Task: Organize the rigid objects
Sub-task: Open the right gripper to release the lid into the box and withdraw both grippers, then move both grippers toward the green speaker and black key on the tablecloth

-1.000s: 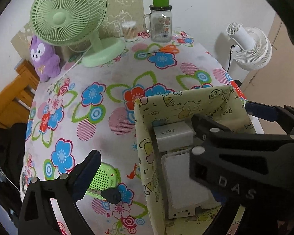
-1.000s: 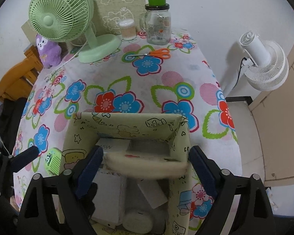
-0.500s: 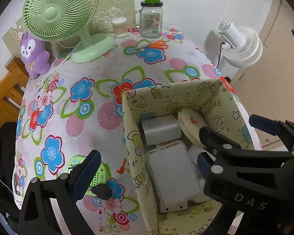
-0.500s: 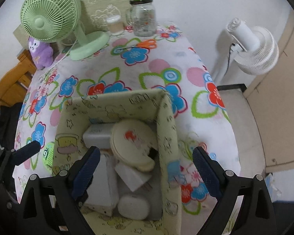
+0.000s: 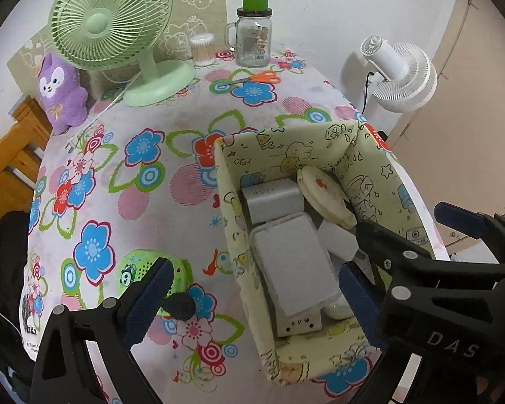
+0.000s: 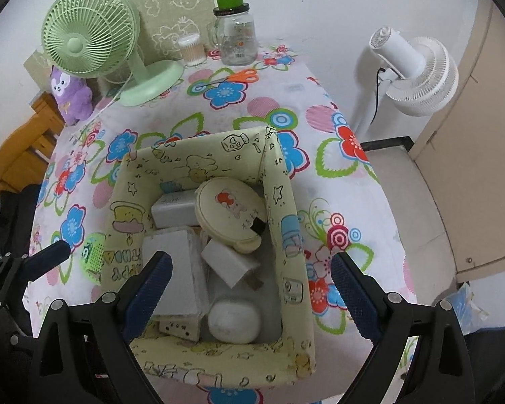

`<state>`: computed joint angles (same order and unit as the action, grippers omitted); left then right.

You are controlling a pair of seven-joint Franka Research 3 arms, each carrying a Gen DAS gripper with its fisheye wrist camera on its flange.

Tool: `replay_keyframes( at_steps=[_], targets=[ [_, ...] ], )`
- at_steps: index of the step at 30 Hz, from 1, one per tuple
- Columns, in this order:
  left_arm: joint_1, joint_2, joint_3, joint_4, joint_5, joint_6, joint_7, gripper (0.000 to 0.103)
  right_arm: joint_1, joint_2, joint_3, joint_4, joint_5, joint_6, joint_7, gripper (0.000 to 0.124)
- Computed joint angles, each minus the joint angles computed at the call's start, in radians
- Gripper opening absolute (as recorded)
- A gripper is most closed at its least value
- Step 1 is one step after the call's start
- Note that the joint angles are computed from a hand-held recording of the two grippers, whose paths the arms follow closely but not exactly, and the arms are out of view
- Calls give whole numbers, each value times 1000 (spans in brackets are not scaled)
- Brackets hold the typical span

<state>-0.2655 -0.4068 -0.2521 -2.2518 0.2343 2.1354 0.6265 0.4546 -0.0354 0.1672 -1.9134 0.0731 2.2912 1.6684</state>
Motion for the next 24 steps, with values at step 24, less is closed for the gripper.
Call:
replay_keyframes(
  at_steps=[24],
  targets=[
    [-21, -244, 20, -149, -25, -22, 57, 100, 24, -151, 70, -106, -91, 32, 183, 97]
  ],
)
